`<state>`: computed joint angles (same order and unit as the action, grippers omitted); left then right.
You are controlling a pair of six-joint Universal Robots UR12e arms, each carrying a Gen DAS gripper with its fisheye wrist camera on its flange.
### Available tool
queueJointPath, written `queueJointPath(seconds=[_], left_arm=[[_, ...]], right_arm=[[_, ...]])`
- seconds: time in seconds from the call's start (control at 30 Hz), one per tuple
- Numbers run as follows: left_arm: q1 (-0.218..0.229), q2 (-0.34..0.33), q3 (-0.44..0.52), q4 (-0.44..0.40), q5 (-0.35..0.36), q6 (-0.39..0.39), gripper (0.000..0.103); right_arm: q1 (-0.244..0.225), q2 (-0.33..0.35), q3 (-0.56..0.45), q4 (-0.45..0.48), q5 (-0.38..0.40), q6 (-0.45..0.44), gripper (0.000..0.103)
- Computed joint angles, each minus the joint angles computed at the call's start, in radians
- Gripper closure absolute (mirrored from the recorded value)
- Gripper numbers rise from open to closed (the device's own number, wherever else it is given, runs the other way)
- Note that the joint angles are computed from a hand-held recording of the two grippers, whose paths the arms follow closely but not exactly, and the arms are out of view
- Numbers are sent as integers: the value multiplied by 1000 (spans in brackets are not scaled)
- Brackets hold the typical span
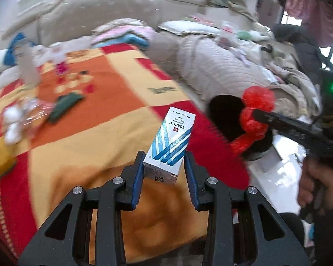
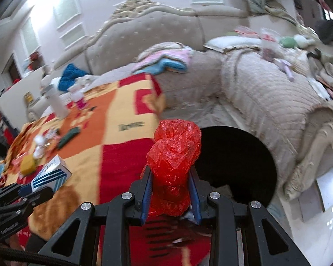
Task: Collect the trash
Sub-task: 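Carry the red bag and small white-blue box to the black bin, then open both tools over the black bin to drop the bag and box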
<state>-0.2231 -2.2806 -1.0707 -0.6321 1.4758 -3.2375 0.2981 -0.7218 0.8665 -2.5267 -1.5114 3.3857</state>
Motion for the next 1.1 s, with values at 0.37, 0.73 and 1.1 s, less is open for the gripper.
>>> queueJointPath(seconds=[0.37, 0.73, 1.1], left_arm=[[-41, -218, 379, -185, -116, 61, 70], [-50, -272, 467, -266, -129, 44, 68], [-14, -129, 218, -148, -86, -6, 67]], right_arm=[[-42, 40, -45, 63, -35, 46, 70], [-53, 32, -20, 50, -41, 77, 56], [-29, 15, -29, 29, -38, 80, 56]])
